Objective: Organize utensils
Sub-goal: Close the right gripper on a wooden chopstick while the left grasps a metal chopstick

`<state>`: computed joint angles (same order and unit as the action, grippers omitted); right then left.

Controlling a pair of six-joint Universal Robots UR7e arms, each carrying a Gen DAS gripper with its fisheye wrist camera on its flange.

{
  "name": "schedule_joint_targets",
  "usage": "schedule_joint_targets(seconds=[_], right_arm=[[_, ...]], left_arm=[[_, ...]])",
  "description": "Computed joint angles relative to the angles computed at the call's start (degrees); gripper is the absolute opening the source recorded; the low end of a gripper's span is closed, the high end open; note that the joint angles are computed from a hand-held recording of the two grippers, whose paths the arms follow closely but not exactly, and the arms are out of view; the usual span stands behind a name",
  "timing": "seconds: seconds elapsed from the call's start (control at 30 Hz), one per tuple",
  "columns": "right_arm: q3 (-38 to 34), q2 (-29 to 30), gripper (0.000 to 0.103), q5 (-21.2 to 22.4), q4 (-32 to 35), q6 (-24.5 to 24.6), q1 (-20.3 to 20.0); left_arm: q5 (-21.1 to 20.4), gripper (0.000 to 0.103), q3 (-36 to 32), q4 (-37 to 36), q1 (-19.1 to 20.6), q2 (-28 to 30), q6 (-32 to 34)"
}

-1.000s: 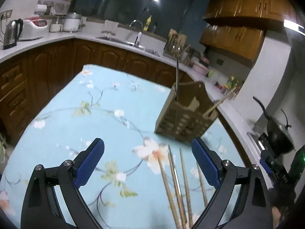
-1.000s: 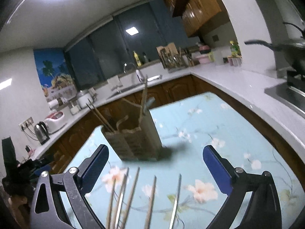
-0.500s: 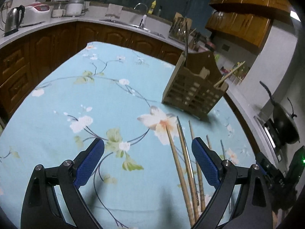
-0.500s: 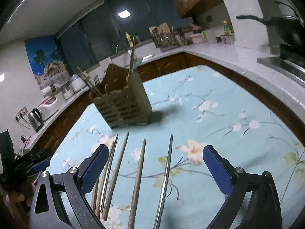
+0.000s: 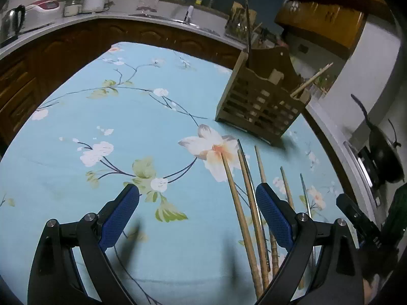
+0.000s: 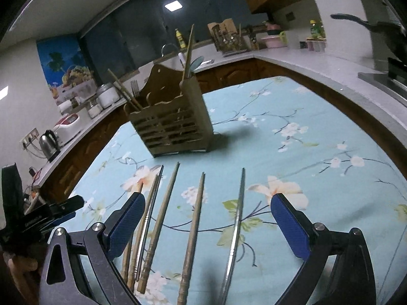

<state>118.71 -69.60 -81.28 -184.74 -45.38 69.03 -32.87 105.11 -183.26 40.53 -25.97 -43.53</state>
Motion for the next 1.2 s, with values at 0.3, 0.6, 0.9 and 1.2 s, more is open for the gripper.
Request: schedule_joint_targets(seconds=[0.3, 0.6, 0.9, 1.2], right_arm=[[-5.4, 3.4, 0.070, -6.5, 9.0, -0.1, 3.0], [-12.4, 8.9, 0.048, -14.5, 13.6, -0.3, 6.0], [-17.2, 13.7, 0.035, -20.0, 15.3, -1.6, 7.8], [-17.5, 16.8, 0.024, -24.3, 8.4, -8.0, 9.5]], left_arm=[[-3.3, 0.082, -5.2, 7.9, 2.4, 0.3, 2.1], [-7.7, 0.048, -14.9, 17.8, 6.0, 3.2, 5.3], [-9.4, 0.031, -21.8, 24.8, 7.8, 6.2, 8.1], [-7.2, 0.008, -22.5, 23.7, 8.0, 7.2, 12.0]])
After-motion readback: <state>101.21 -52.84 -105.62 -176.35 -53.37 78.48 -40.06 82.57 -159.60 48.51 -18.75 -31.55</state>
